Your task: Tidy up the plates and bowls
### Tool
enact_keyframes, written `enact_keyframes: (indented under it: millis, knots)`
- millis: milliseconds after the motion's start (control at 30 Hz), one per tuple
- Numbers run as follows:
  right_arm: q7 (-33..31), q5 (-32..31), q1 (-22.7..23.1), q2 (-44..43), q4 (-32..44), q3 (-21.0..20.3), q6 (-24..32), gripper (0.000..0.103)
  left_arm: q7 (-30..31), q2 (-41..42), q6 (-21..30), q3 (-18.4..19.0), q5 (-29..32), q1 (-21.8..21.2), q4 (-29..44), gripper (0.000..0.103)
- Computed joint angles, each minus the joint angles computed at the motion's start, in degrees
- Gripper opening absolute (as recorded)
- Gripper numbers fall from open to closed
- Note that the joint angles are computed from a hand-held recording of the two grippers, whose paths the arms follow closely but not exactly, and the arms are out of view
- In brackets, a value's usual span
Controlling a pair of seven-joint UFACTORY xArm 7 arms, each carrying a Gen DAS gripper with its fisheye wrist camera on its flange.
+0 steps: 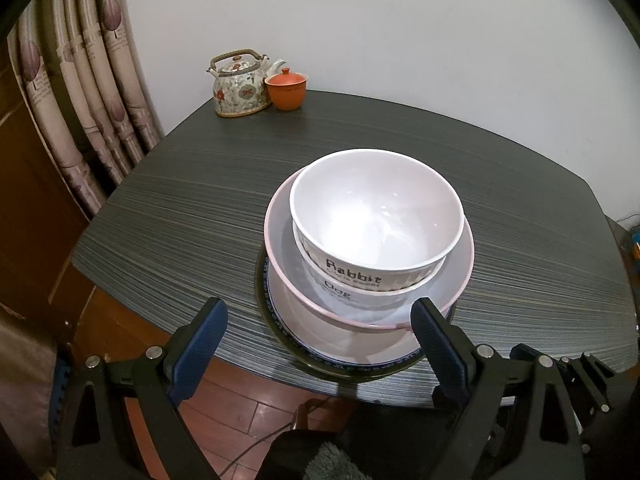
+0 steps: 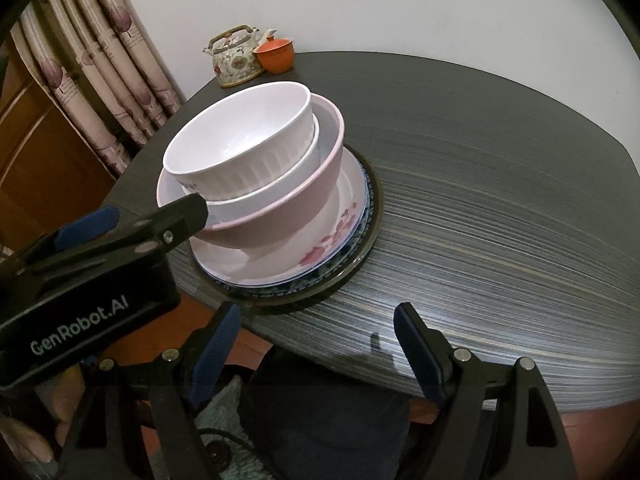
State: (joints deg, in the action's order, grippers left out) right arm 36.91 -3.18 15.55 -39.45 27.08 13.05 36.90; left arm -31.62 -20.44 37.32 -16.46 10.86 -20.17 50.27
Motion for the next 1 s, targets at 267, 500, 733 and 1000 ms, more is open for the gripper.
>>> enact_keyframes:
  millis: [267, 500, 733, 1000]
  knots:
    - [-0.1, 0.5, 0.2, 0.3, -0.2, -0.4, -0.2, 0.081, 1.6, 0.7, 0.0, 0.7, -0.7, -0.2, 0.4, 0.091]
    - [-0.7, 0.9, 0.3, 0.6, -0.4, -0.9, -0.4, 0.081, 2.0, 1.0, 0.0, 0.7, -0.9, -0.1, 0.4, 0.091]
    - [-0.9, 1.3, 0.3, 0.6, -0.4, -0.9, -0.3, 0.081, 2.3, 1.0, 0.0, 0.9, -1.3, -0.3, 0.3, 0.091]
    - [-0.9, 1.5, 0.5, 0.4, -0.4, -0.7, -0.1, 0.081, 2.8, 0.9, 0.2, 1.2, -2.3, -0.5, 0.0, 0.091]
